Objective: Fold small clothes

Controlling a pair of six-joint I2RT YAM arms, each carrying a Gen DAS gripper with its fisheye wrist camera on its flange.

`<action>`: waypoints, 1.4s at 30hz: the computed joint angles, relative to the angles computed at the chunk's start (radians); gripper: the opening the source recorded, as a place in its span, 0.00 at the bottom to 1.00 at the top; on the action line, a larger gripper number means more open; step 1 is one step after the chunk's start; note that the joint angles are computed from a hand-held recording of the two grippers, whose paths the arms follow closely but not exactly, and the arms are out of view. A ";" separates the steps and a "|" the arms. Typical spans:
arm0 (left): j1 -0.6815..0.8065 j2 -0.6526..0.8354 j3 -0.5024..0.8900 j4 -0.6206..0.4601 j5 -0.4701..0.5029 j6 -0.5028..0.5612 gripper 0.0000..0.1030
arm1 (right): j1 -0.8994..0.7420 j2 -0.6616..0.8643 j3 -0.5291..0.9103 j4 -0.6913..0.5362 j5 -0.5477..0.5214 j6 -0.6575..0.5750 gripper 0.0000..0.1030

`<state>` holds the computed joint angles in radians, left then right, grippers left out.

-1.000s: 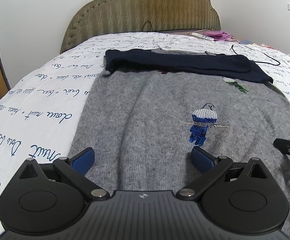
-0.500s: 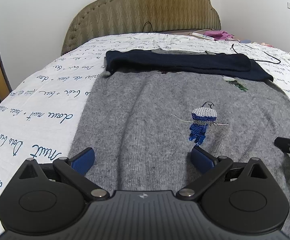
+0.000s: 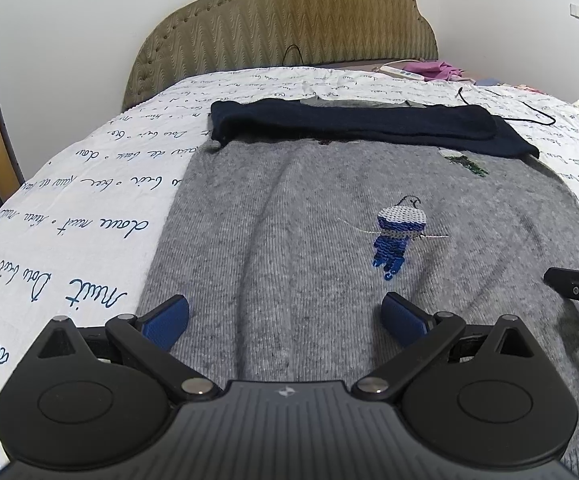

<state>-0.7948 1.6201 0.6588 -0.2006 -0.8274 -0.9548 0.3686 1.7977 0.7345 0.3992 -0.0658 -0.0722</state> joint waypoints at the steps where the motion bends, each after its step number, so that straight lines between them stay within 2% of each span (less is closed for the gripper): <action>1: -0.003 0.000 -0.001 -0.002 -0.002 -0.003 1.00 | 0.000 -0.001 -0.001 0.000 0.000 0.000 1.00; 42: -0.040 -0.003 -0.001 -0.036 -0.026 -0.044 1.00 | 0.003 -0.015 -0.019 0.006 0.002 0.001 1.00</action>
